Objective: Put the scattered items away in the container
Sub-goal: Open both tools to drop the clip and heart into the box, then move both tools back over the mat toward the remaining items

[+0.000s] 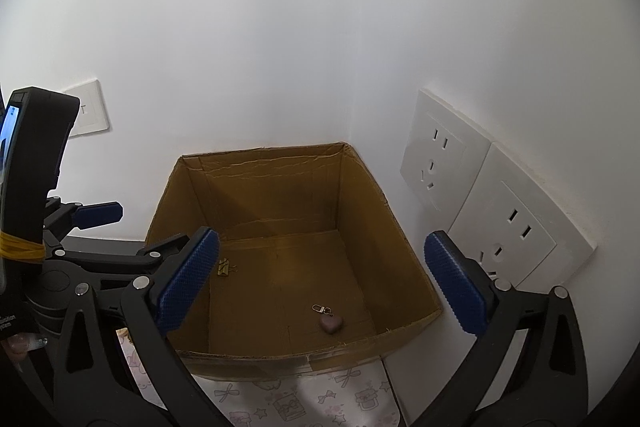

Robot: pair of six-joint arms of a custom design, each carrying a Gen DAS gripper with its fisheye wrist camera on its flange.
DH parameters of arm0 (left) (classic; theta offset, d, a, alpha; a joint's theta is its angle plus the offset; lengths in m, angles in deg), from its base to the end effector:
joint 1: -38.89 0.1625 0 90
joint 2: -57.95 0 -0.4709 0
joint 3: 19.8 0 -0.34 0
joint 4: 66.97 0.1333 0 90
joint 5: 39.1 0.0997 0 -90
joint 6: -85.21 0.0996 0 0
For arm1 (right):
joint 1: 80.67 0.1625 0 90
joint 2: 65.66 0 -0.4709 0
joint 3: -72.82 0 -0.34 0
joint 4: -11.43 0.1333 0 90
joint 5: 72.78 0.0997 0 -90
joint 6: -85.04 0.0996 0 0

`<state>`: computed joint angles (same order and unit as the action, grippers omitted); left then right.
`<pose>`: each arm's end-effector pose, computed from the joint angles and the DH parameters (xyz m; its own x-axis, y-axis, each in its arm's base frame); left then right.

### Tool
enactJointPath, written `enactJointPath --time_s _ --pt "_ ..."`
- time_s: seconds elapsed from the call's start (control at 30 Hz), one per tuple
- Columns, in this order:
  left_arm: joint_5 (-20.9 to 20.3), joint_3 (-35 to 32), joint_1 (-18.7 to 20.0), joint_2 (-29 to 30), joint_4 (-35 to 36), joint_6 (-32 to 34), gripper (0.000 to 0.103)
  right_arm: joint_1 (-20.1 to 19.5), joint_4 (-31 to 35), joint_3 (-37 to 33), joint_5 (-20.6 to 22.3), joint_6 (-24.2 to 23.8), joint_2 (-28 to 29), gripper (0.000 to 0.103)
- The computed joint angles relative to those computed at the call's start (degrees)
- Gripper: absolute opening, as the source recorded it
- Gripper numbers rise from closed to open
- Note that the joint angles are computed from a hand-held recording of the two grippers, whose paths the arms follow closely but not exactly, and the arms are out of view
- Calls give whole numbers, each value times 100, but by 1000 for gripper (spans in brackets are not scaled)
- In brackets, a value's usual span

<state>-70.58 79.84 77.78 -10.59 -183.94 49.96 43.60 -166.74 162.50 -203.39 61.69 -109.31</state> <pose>-0.2982 -0.5209 0.3661 -0.6768 0.0020 -0.7362 0.4724 0.7682 -0.4321 0.4516 -0.5411 0.2537 -0.6363 -0.3040 0.7091 -0.7295 0.5362 -0.4247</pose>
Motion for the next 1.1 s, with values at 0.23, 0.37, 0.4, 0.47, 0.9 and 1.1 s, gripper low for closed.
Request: enactJointPath --time_s 0.23,0.37,0.4,0.47,0.9,1.1 --pt "111 20 -27 -31 36 -38 80 18 92 -35 -36 42 -28 103" --pt "238 14 -63 -48 270 -176 80 34 123 -32 -32 66 -41 103" --pt "273 16 -74 -58 325 -212 80 41 120 -23 -35 65 -50 103" --pt "339 30 -101 -95 412 -290 80 47 119 -13 -43 72 -55 103" --pt "745 169 -336 -820 1977 -1865 80 234 279 -96 203 83 70 103" --pt "942 101 -529 -1309 3519 -3208 80 457 416 -103 397 109 127 103"
